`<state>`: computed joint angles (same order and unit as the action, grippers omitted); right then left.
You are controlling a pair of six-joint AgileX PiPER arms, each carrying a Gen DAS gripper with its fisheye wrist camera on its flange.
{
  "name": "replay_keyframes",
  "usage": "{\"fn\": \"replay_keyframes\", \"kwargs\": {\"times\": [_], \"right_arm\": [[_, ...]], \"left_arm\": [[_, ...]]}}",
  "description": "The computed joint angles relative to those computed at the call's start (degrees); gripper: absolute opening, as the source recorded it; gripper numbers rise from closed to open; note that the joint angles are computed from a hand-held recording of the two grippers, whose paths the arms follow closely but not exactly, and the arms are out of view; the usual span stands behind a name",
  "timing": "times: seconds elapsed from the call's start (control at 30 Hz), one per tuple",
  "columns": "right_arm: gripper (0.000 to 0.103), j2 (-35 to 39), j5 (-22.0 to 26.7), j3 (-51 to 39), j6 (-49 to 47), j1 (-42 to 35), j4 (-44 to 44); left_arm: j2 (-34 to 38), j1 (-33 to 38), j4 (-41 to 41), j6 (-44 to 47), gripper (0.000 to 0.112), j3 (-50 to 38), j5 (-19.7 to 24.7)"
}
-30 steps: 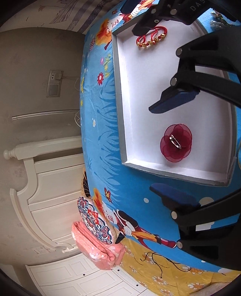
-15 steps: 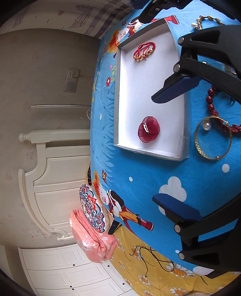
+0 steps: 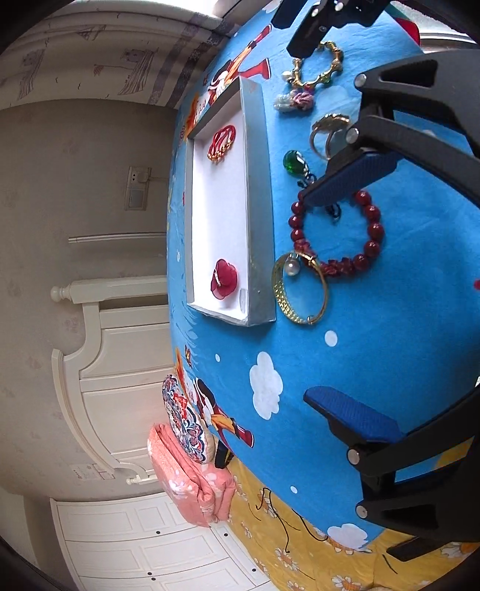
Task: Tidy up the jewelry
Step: 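Lift both open tools out of the tray back over the jewelry, then grasp the gold bamboo bracelet with the right tool while the left tool grasps the silver rings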
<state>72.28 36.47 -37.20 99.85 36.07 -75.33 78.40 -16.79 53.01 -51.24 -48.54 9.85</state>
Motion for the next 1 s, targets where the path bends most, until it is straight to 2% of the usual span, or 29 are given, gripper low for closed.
{"fn": "replay_keyframes", "kwargs": {"times": [0.03, 0.1, 0.17, 0.3, 0.43, 0.5, 0.63, 0.7, 0.83, 0.93, 1.0], "right_arm": [[0.064, 0.11, 0.46, 0.78, 0.83, 0.97, -0.76], [0.058, 0.75, 1.11, 1.7, 1.36, 2.16, -1.48], [0.055, 1.06, 0.17, 2.19, 1.73, 1.87, -1.71], [0.052, 1.65, 0.25, 2.18, 1.89, 1.82, -2.04], [0.048, 2.69, 0.74, 1.45, 0.58, 2.34, -3.52], [0.045, 3.64, -0.47, 0.65, -1.55, 1.53, -2.89], [0.034, 5.6, -3.5, -0.49, -4.87, -0.6, -0.56], [0.033, 6.08, -4.68, -0.28, -3.7, -1.32, -1.64], [0.026, 5.83, -8.82, -0.01, -3.34, -3.8, -2.32], [0.016, 6.12, -8.6, -0.02, -3.28, -2.85, -3.14], [0.016, 6.07, -8.75, 0.15, -2.33, -2.65, -3.59]], "left_arm": [[-1.05, -0.46, 3.88, -3.55, 0.095, 1.59, -0.97], [-2.44, -1.04, 5.88, -4.8, 0.095, 3.91, -3.02], [-2.88, -2.21, 9.51, -7.83, 0.095, 5.27, -3.04], [-2.23, -2.57, 10.66, -9.06, 0.095, 5.51, -2.52], [-1.67, -1.41, 7.29, -5.78, 0.095, 5.32, -3.4], [-1.59, -1.46, 6.44, -4.43, 0.095, 5.53, -3.81], [-2.03, -2.25, 18.82, -15.84, 0.095, 6.37, -4.02], [-2.26, -2.43, 23.32, -19.92, 0.095, 6.71, -4.3], [-2.16, -2.89, 23.76, -20.06, 0.095, 6.84, -4.41], [-2.1, -3.13, 23.22, -19.62, 0.095, 6.72, -4.23], [-2.1, -3.17, 23.51, -19.91, 0.095, 6.77, -4.51]]}}
